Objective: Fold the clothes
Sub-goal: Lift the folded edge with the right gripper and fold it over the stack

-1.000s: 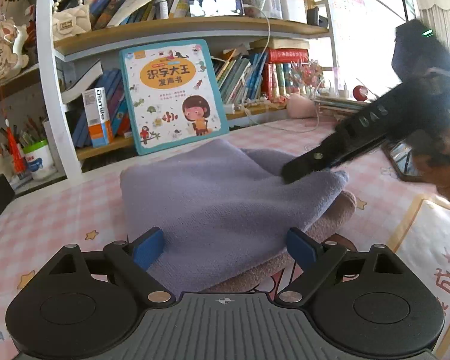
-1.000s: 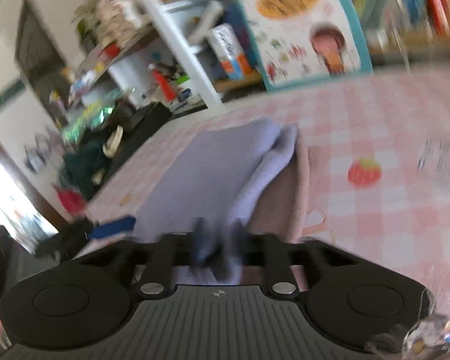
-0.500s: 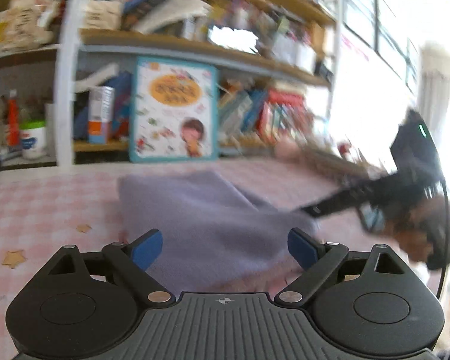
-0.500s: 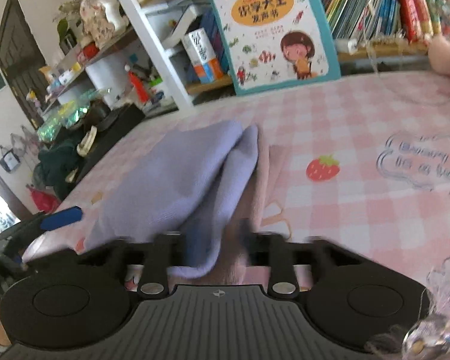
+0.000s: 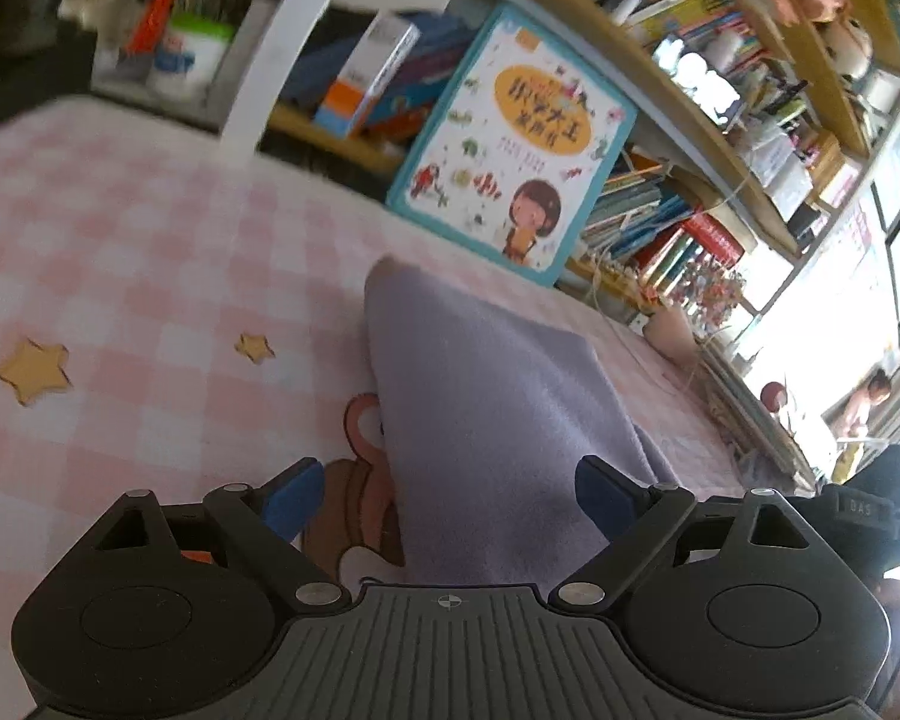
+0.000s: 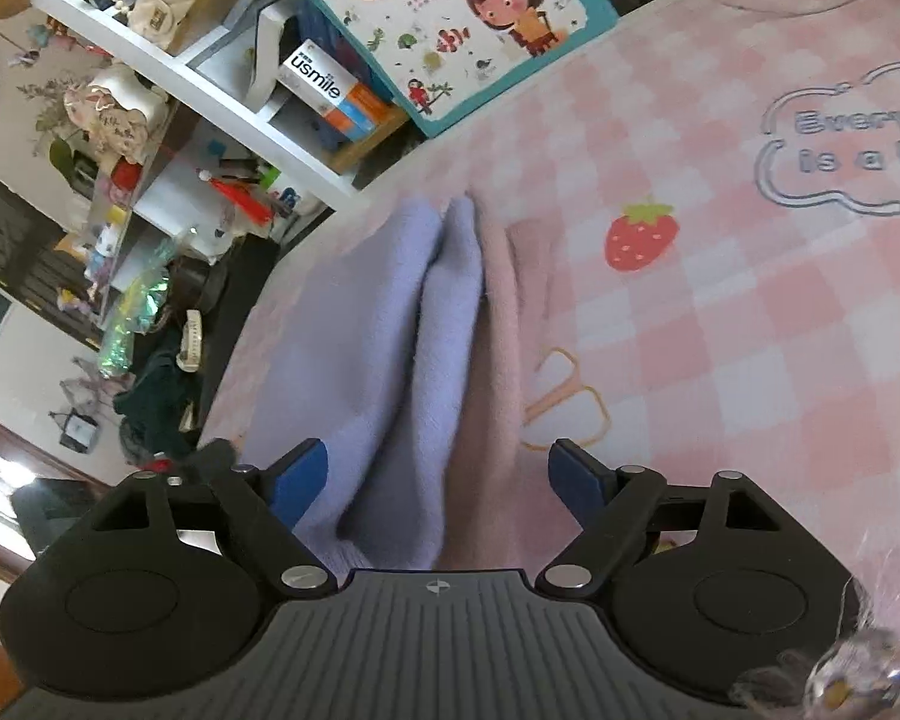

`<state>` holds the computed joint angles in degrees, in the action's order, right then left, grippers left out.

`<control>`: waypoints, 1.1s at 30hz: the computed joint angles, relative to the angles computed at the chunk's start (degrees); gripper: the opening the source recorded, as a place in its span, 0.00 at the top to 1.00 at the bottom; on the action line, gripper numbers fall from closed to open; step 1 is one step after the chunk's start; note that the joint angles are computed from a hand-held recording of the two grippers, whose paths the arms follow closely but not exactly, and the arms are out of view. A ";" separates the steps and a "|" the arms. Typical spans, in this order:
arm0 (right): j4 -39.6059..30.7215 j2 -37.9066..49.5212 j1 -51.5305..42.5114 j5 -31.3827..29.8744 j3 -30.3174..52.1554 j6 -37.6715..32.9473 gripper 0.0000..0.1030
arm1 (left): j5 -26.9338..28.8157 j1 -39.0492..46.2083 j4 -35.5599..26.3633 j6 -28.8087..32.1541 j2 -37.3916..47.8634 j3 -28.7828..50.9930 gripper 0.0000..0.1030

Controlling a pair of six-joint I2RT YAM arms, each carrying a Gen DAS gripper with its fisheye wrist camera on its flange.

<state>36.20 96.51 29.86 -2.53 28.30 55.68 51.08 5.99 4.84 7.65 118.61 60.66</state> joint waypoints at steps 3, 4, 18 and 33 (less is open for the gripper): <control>3.15 3.66 -0.88 -2.32 2.00 0.28 0.23 | 1.22 -0.93 0.13 -1.66 2.12 1.54 0.15; 2.95 4.27 -0.75 -1.97 2.84 -0.25 0.23 | 1.69 -1.33 0.14 -1.80 2.27 1.50 0.19; -6.70 2.00 8.98 15.81 5.85 -14.47 0.60 | -4.60 -5.52 8.37 1.09 -5.95 -9.55 0.36; 0.45 2.38 9.25 17.28 3.79 -15.94 0.68 | -1.54 -5.01 14.16 -2.47 -4.32 -10.02 0.43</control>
